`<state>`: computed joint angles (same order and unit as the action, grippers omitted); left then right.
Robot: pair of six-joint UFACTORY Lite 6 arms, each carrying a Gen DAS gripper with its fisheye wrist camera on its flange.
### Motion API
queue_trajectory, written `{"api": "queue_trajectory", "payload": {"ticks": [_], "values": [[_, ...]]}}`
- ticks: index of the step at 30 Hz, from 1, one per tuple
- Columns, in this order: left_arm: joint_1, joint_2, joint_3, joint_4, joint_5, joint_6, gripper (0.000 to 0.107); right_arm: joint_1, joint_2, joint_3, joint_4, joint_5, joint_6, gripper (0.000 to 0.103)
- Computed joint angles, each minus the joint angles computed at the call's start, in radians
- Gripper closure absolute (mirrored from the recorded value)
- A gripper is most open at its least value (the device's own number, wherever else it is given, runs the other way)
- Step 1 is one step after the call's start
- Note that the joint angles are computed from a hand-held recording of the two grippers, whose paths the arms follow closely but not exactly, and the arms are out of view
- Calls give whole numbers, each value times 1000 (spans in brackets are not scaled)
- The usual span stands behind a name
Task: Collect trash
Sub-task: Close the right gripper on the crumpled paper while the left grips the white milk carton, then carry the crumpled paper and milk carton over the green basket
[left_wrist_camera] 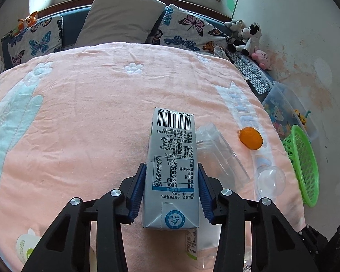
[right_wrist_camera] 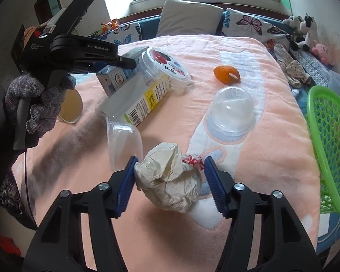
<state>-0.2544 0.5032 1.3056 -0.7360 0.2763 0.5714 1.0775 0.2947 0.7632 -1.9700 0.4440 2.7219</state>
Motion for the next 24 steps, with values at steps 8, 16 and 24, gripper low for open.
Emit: {"api": "queue_trajectory", "payload": {"ticks": [8,16,24], "values": [[-3,-164,-108,-55,-18,58,65,37,-63,-44,44,41,-13,48],[-45,-322,-171,-30,2,38,65,61,-231,-158,165,106,-75,48],[-192,-345,-139,100,-7,-122,65,58,-494,-328,352,193,-219,48]]}}
